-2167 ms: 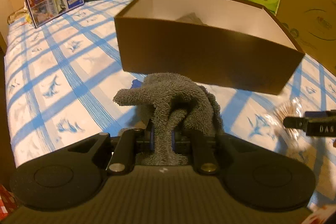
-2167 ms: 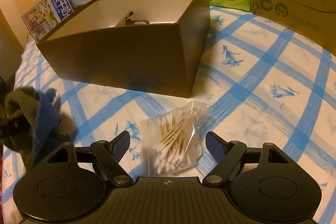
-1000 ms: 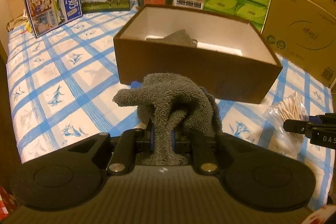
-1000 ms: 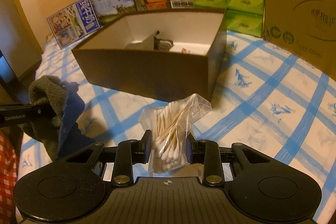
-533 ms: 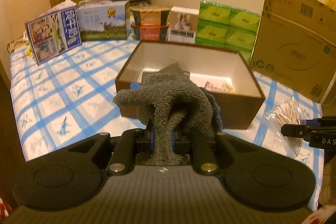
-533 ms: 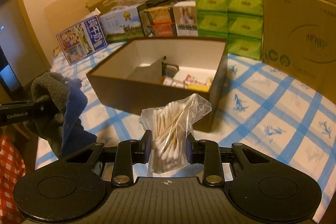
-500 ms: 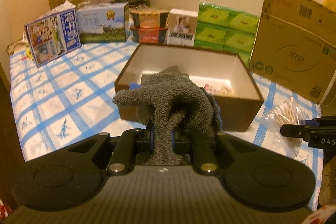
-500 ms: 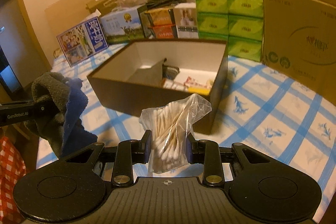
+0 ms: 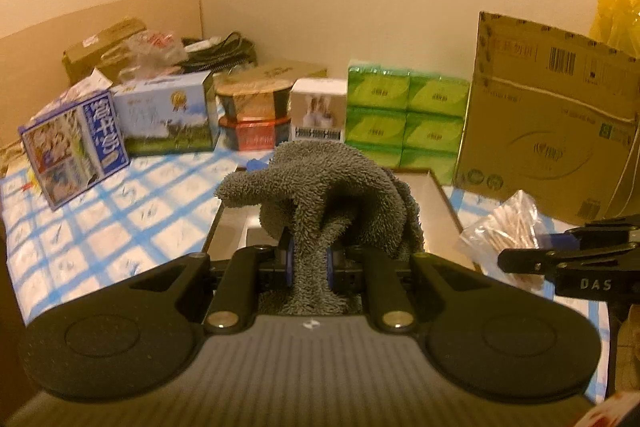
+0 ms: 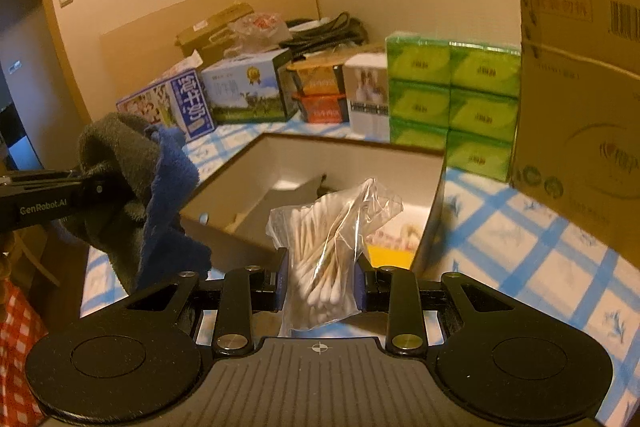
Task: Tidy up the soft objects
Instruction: 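Carry the cloth with the left tool while the right tool carries the swab bag to the box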
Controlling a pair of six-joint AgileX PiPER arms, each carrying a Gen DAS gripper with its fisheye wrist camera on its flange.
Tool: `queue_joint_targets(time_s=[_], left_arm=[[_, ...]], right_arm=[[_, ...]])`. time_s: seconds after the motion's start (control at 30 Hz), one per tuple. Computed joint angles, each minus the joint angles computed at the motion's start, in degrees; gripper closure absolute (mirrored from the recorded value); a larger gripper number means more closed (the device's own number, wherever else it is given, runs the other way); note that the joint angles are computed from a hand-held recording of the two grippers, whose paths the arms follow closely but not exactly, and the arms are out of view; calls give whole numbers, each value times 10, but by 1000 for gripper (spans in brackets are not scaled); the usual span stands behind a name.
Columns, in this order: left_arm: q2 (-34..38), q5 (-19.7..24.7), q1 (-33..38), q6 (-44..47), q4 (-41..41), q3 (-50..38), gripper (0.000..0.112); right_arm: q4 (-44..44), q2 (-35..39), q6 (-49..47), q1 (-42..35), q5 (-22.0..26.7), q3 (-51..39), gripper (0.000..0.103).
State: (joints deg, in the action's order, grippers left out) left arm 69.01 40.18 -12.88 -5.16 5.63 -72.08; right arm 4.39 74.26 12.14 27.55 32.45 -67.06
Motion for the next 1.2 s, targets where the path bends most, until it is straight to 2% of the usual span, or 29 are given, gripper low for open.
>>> queue_joint_targets(time_s=[0.23, 0.5, 0.9, 1.2], left_arm=[[99, 8, -10, 14, -2, -110, 99], [211, 31, -13, 26, 0, -220, 99], [354, 79, -8, 40, -7, -354, 99], [426, 102, -5, 48, -7, -420, 99]], right_arm=[[47, 76, -54, -37, 25, -98, 71], [47, 176, -69, -60, 56, -207, 71], [81, 289, -70, -90, 90, -305, 71], [84, 346, -62, -100, 108, -357, 71]])
